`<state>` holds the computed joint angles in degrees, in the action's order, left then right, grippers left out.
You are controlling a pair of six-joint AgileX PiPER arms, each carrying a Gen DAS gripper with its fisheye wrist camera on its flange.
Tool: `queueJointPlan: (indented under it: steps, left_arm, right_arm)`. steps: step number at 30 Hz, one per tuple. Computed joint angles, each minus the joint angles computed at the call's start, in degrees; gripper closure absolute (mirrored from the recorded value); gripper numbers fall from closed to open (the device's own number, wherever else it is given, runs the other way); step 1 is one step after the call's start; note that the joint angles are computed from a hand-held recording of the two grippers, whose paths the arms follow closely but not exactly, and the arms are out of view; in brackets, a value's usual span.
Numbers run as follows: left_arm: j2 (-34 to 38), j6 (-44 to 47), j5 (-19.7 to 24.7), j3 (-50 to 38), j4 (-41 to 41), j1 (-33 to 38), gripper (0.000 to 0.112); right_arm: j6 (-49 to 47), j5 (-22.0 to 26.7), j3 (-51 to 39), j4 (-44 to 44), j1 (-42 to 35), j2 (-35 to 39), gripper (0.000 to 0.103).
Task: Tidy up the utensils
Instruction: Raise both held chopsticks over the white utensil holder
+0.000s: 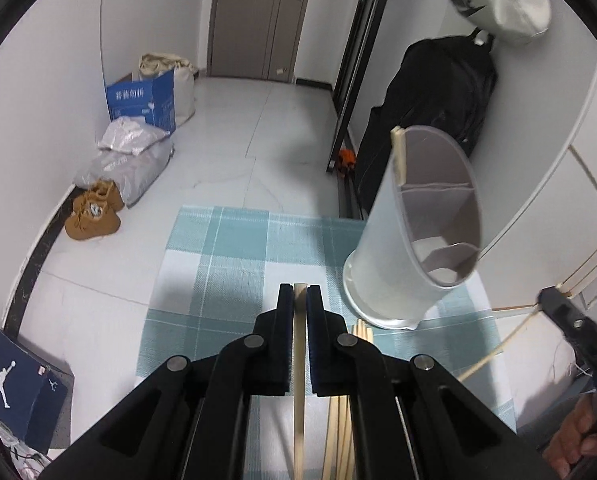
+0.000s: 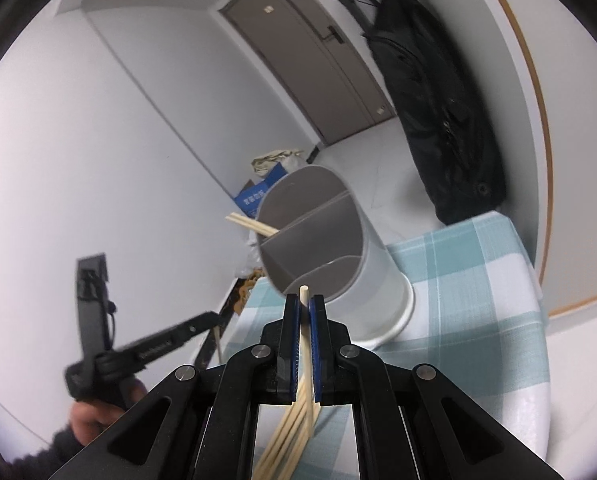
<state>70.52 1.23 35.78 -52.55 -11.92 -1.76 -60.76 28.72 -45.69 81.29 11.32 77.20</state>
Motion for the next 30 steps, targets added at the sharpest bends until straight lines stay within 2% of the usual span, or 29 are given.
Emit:
queueJointPlan:
  steps: [7, 12, 16, 18, 21, 30]
  left_arm:
    - [-4.92, 6.66, 1.84, 0.70, -3.91, 1.18, 0.110]
    - [-6.37, 5.63, 3.34, 0.46, -1.45, -0.97, 0.110]
    - [-7.76, 5.33, 4.60, -0.17, -0.78, -2.46, 0.110]
    - [-7.68, 5.31, 5.13, -0.87, -0.78, -2.69, 0.110]
    - [-7.67, 5.82, 5.86, -1.87, -1.29, -2.83, 0.110]
    - [-6.97, 4.57, 8.15, -7.17, -0.78, -3.91, 0.110]
  right_arm:
    - [1.07, -4.38, 1.33, -2.41, 4.06, -2.51, 0.099]
    - [1.63, -6.80, 2.00, -3.46, 6.09, -4.12, 0.099]
    - [5.75, -8.56, 1.70, -7.92, 8.35, -5.67, 0.099]
    - [10.94, -10.49, 1.44, -13.20, 9.87, -6.16, 0.099]
    - [16.26, -11.08, 1.05, -18.63, 10.74, -5.94, 0.099]
    - [20.04, -9.43, -1.31, -21.79, 9.81, -7.05, 0.099]
